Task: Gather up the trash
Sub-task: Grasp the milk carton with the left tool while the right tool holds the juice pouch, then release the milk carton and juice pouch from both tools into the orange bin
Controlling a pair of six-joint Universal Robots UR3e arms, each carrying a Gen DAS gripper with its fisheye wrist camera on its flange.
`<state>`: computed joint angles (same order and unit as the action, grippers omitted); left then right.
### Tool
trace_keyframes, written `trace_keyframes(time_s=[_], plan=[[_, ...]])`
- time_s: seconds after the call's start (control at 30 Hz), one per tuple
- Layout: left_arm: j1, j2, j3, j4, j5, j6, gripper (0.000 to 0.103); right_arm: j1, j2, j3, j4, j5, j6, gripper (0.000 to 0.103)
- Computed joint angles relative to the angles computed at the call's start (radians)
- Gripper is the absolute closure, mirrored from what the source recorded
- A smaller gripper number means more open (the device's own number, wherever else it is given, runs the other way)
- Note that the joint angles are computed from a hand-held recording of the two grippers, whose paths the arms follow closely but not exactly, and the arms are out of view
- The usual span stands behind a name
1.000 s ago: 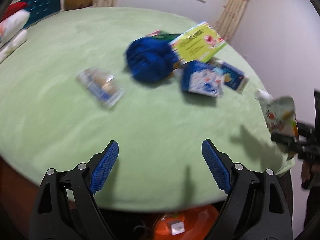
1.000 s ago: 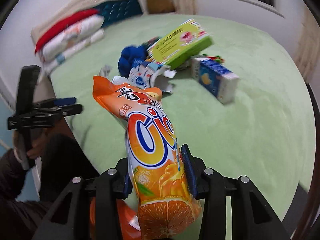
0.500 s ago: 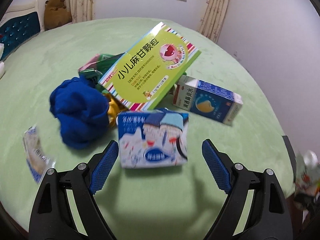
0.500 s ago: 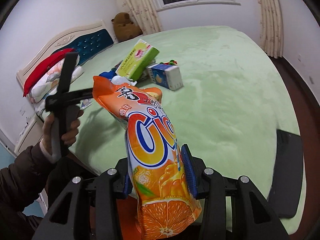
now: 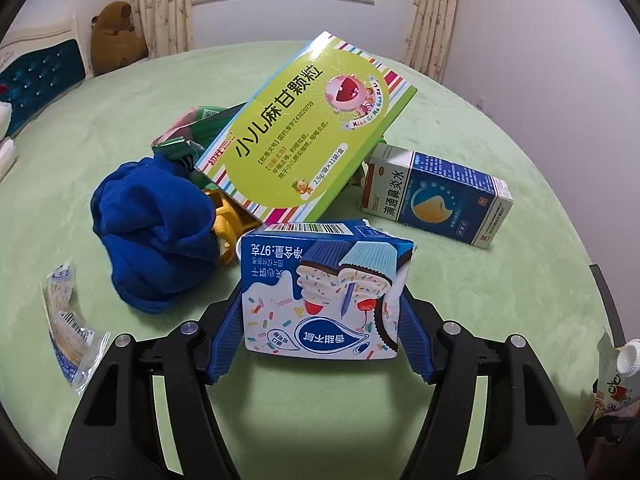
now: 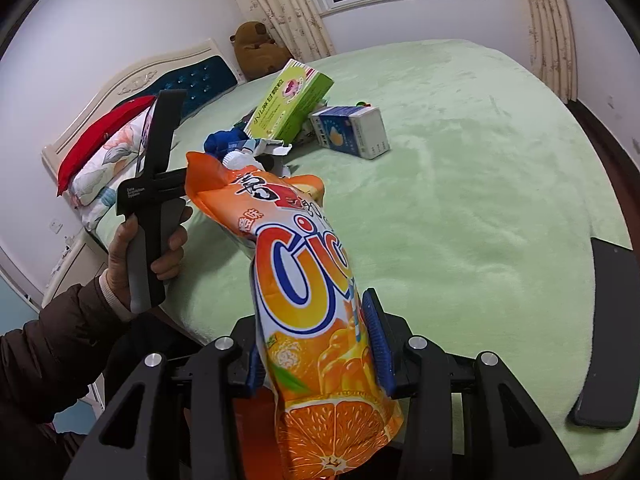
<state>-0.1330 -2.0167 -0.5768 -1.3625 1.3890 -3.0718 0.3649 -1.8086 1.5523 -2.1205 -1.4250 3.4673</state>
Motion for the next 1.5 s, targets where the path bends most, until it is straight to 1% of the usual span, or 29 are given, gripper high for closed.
trace_keyframes(time_s=[0.1, 0.17, 0.3, 0.4, 0.47, 0.57, 0.7, 0.83, 0.97, 1.1, 1.13, 1.17, 1.23, 1.27, 1.33, 1.4, 1.43, 1.5], plan=[[0.024, 0.094, -0.121, 0.032, -0.047, 0.008, 0.037, 0.024, 0.01, -0.016, 0.004, -0.015, 0.007, 0.061], [0.058, 0.195, -0.238, 0.057, -0.106, 0.022, 0.037, 0.036, 0.016, -0.022, 0.002, -0.021, 0.014, 0.061], [0.138, 0.388, -0.424, 0.044, -0.209, 0.078, 0.037, 0.071, 0.031, -0.042, 0.004, -0.036, 0.032, 0.061], [0.208, 0.541, -0.55, -0.013, -0.278, 0.141, 0.037, 0.113, 0.048, -0.059, 0.01, -0.053, 0.042, 0.061], [0.233, 0.59, -0.562, -0.07, -0.307, 0.171, 0.037, 0.143, 0.057, -0.066, 0.015, -0.063, 0.051, 0.061], [0.303, 0.721, -0.653, -0.151, -0.361, 0.259, 0.037, 0.172, 0.062, -0.065, 0.018, -0.066, 0.068, 0.061], [0.363, 0.831, -0.713, -0.258, -0.403, 0.343, 0.037, 0.219, 0.064, -0.059, 0.029, -0.077, 0.099, 0.061], [0.457, 0.95, -0.742, -0.451, -0.442, 0.481, 0.037, 0.267, 0.061, -0.05, 0.055, -0.096, 0.127, 0.061], [0.524, 1.031, -0.73, -0.657, -0.449, 0.597, 0.037, 0.31, 0.056, -0.025, 0.073, -0.095, 0.153, 0.061], [0.635, 1.107, -0.711, -0.888, -0.46, 0.74, 0.037, 0.343, 0.061, -0.002, 0.083, -0.082, 0.167, 0.061], [0.677, 1.125, -0.697, -0.968, -0.462, 0.796, 0.037, 0.35, 0.063, 0.006, 0.083, -0.075, 0.17, 0.061], [0.707, 1.139, -0.693, -1.022, -0.456, 0.84, 0.037, 0.355, 0.066, 0.011, 0.085, -0.069, 0.173, 0.061], [0.742, 1.168, -0.709, -1.097, -0.429, 0.905, 0.037, 0.363, 0.073, 0.028, 0.083, -0.047, 0.178, 0.061], [0.731, 1.178, -0.732, -1.089, -0.413, 0.902, 0.037, 0.364, 0.074, 0.039, 0.079, -0.036, 0.179, 0.061], [0.64, 1.199, -0.825, -0.976, -0.362, 0.821, 0.037, 0.37, 0.088, 0.054, 0.076, -0.012, 0.181, 0.061], [0.587, 1.206, -0.887, -0.913, -0.333, 0.778, 0.037, 0.375, 0.101, 0.072, 0.069, 0.004, 0.184, 0.061], [0.548, 1.209, -0.928, -0.856, -0.311, 0.735, 0.037, 0.374, 0.107, 0.082, 0.067, 0.012, 0.19, 0.061], [0.494, 1.197, -0.981, -0.786, -0.282, 0.68, 0.037, 0.364, 0.112, 0.119, 0.057, 0.033, 0.211, 0.061]])
